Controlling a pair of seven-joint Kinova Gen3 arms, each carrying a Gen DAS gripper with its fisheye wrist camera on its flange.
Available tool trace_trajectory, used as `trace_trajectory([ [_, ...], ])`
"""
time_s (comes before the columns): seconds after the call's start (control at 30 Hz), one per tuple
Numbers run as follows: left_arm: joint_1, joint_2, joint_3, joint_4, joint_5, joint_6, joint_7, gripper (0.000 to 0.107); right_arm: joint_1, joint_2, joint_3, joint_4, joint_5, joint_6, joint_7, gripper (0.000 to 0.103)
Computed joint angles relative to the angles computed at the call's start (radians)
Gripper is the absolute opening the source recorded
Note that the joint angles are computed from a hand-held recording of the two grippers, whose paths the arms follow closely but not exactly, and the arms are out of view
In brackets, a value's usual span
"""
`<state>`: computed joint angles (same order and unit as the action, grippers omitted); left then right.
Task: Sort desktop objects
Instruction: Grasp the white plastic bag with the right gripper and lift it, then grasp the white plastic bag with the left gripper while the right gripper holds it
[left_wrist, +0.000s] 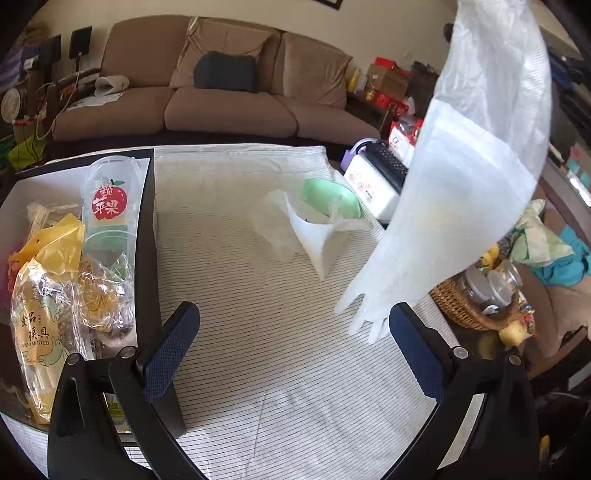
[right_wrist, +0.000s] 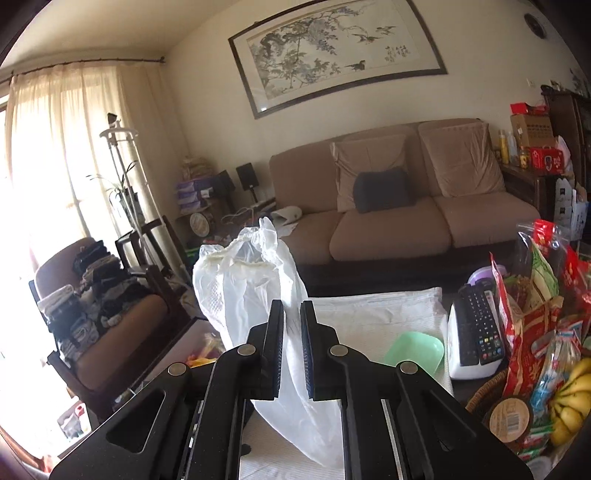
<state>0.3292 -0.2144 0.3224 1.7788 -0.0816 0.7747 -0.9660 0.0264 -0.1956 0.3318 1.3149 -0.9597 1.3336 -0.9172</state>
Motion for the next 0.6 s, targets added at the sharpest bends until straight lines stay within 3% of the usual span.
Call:
trace_trajectory([
  [0.17,-0.010,0.062,0.044,-0.024,-0.067,0.001,0.122,0.103,0.041,-0.104,0.035,0.232,-0.053,-0.048,0.029,0.009],
  [0.27,0.039,0.151,-0.053,-0.073,0.028,-0.020,0.130,0.103,0.039,-0.160,0.069,0.371,-0.059,-0.108,0.052,0.009],
  [0.37,0.101,0.290,-0.152,-0.207,0.037,0.059,0.151,0.103,0.011,-0.175,0.127,0.461,-0.082,-0.140,0.095,0.009],
  [0.5,0.083,0.474,-0.121,-0.393,-0.085,0.156,0.204,0.103,-0.015,-0.158,0.187,0.488,-0.073,-0.125,0.127,0.009],
  [0.6,0.093,0.602,-0.149,-0.532,-0.063,0.249,0.168,0.103,-0.020,-0.127,0.223,0.501,-0.102,-0.096,0.162,0.010],
])
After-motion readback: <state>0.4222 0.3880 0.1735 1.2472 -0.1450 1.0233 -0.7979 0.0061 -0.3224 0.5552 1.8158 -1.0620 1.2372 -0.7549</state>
